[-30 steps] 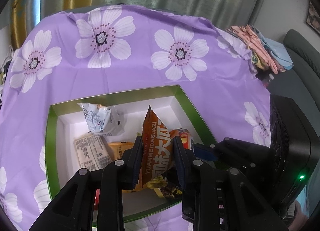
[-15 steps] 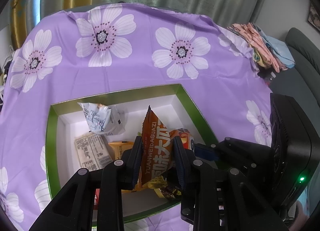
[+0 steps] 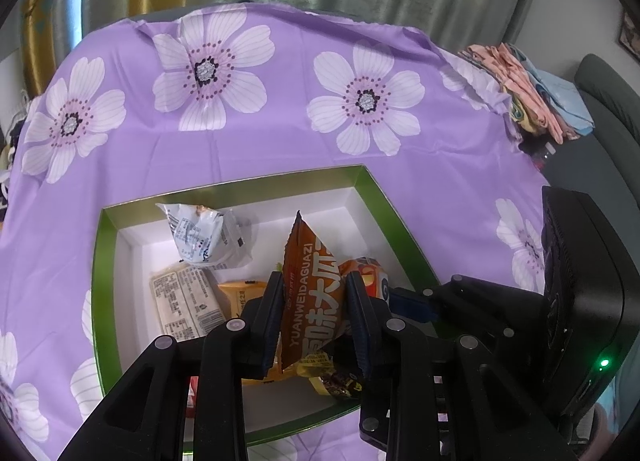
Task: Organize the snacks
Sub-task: 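Lower the panda pack into the green box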
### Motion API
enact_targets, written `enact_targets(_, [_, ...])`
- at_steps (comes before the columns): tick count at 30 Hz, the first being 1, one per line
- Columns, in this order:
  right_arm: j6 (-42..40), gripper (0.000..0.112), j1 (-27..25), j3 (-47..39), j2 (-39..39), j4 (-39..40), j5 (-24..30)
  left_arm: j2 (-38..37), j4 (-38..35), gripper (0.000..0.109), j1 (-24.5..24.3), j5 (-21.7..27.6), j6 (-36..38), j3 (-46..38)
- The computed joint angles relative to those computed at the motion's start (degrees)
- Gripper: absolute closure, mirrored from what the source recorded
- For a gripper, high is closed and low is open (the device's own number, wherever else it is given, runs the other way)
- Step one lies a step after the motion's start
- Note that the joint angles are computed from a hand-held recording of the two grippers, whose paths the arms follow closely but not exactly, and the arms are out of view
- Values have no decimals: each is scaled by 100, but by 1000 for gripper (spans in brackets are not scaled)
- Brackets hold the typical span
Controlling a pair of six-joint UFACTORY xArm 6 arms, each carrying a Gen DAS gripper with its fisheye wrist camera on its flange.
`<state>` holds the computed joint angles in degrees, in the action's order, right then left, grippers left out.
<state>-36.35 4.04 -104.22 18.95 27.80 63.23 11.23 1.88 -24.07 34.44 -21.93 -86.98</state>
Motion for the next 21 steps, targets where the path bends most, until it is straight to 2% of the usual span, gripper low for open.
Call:
enact_targets(17, [76,62,-3,-13,-4,-39,68,0,75,78,25,36,-85,27])
enact_targets(18, [75,60,-5,-5,-11,-34,69,14,144,77,23,67,-150,0])
enact_targets(21, [91,56,5,20,-29,-55,45,2,274,58,41,151,-284,-10])
